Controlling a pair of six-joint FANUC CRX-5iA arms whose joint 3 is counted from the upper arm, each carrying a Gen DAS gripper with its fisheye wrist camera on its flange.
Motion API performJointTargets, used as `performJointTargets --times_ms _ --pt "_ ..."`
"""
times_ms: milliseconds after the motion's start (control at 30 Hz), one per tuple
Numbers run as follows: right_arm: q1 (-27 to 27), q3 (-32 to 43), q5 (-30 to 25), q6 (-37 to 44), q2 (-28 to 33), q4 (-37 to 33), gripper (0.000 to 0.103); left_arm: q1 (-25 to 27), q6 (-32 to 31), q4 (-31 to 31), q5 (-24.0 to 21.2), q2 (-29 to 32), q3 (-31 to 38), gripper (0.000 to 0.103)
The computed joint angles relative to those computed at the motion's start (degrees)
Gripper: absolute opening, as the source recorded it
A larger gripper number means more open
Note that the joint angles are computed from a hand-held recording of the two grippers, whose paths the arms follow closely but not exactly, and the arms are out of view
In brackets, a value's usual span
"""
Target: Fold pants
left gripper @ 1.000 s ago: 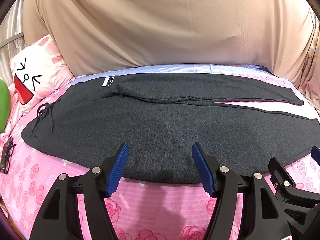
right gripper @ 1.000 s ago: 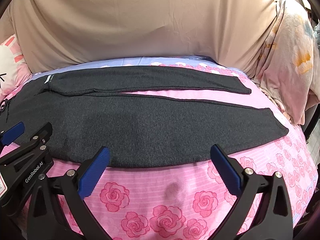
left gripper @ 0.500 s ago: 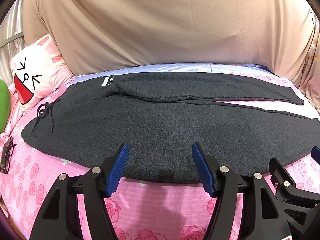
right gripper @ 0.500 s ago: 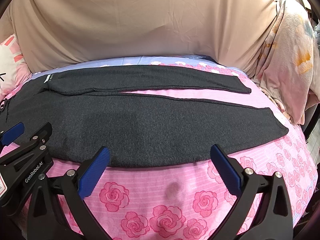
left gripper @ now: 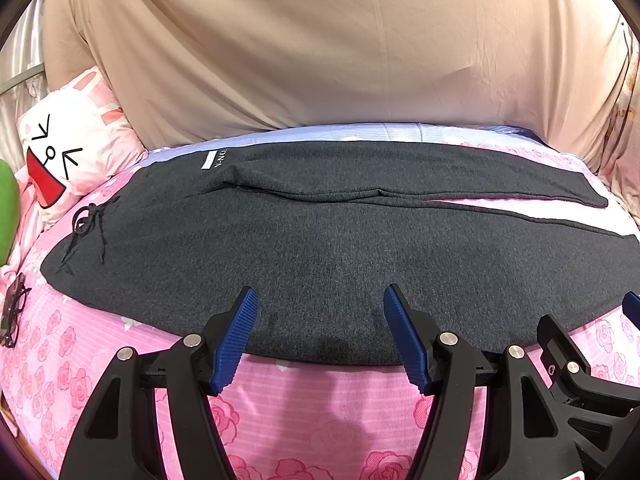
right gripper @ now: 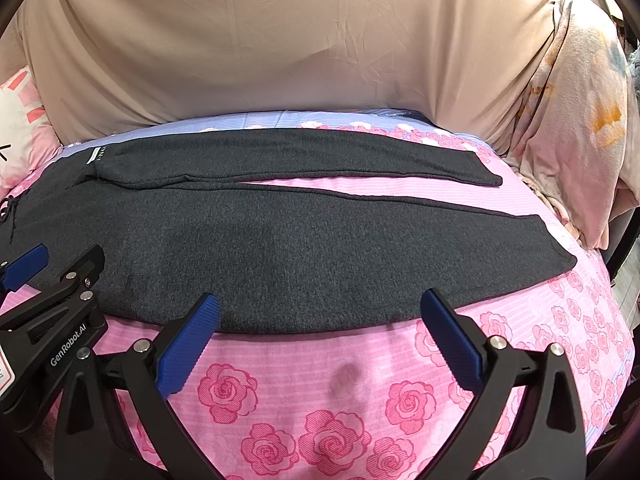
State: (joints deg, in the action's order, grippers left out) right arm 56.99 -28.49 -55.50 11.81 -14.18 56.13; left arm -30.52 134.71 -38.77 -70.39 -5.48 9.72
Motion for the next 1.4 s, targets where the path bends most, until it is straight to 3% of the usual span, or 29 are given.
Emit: performJointTargets --times_ms 900,967,1033,1167,1200,1300,1400 --pt "0.12 0.88 -0.56 1.20 0.64 -1.69 0.098 0.99 -0.86 1.54 0.64 -0.10 -0.68 0.063" --pt "-0.23 1.47 -0.24 2.08 0.72 -3.01 0.098 1.82 -0.95 2.73 1.69 -0.64 -1.34 0.071" --pt "-1.26 2.34 1.28 4.03 0.48 -6.27 0.098 4.07 -1.43 5.97 4.44 -2.16 -3.18 0.076" --pt "-5.43 3.60 6.80 11.17 -1.02 -13.47 0.098 11.77 -5.41 17.74 11.68 -6.05 -8.68 0.077" --pt "-6.26 3.65 6.22 11.61 -0.62 -11.75 0.098 14.87 -8.44 22.31 13.28 -7.06 -10.21 0.077" --pt "-11.75 4.46 4.71 15.11 1.33 -4.55 0.098 20.23 -14.27 26.98 14.94 -8.88 -11.17 0.077" --pt "-21.22 8.30 9.52 21.83 4.30 -3.58 0.098 30.01 -23.83 34.28 18.40 -10.22 -11.34 0.077"
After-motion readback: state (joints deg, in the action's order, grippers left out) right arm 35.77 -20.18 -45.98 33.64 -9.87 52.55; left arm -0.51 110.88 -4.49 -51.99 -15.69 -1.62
